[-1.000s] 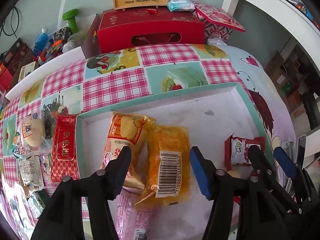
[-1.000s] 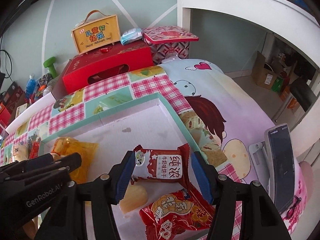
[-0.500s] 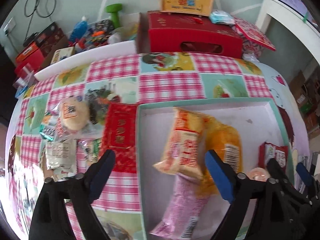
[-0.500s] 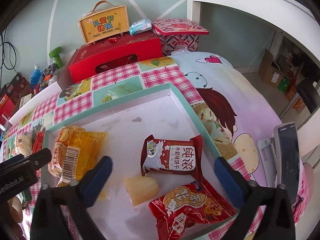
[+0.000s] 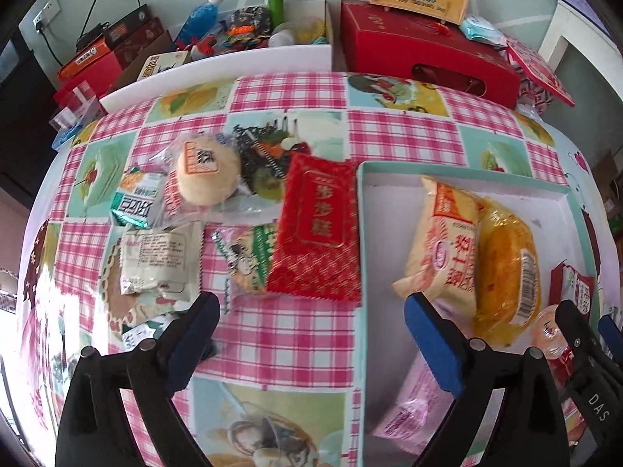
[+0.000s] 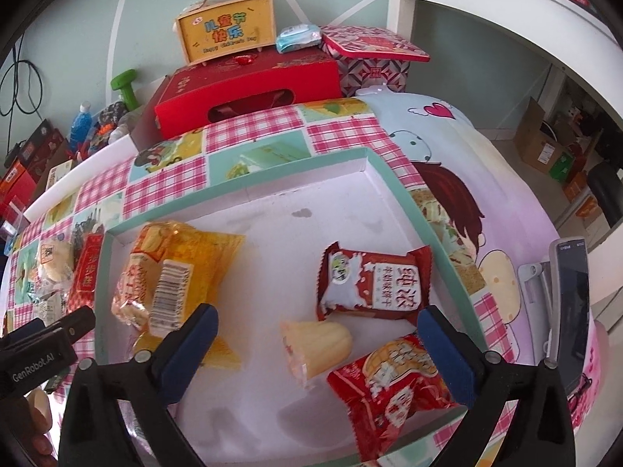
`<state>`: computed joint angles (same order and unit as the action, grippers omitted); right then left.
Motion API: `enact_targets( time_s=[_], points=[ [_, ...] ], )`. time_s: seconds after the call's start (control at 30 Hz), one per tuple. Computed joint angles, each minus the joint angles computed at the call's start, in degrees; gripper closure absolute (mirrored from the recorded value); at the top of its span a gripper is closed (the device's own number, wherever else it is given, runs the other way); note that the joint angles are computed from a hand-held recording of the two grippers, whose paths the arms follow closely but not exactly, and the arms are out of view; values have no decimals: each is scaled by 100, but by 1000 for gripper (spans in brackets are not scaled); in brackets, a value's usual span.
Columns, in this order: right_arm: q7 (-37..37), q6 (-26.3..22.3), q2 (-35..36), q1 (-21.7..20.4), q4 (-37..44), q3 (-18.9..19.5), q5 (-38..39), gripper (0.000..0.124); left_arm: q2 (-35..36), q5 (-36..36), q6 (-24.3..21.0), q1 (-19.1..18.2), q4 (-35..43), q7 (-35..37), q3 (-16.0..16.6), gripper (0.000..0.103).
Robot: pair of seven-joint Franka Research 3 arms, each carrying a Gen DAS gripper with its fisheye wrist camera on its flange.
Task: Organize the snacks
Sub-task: 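Grasp the green-white biscuit pack with the left tool while the right tool moves toward the white biscuit pack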
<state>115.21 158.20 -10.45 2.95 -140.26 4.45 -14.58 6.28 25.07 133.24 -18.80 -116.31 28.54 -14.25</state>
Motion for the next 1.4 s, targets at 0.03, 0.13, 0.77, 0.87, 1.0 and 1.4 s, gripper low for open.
enact_targets(
  time_s=[0.03,0.13,0.77,0.87,1.0,1.4],
  points=[
    [12,-2,-30,13,-15,24,-23,21,-71,-1,-14,5,-75,-12,5,7],
    [-36,32,-133,96,-78,60,43,21,-289,50,-77,28,-295,-94,8,7],
    [-709,16,-106,768,-87,285,872,21,-1553,36,-146,441,-1635,-281,42,7],
    [-792,28,-62,909,-48,322,980,21,-1808,-86,-88,544,-1915,-357,91,7],
    [-794,-8,25,1071,29,381,1086,21,-2129,-256,-77,700,-2257,-476,164,7],
    [-524,-10,310,1414,229,515,798,21,-2218,-963,530,835,-2623,-54,308,7]
  ],
)
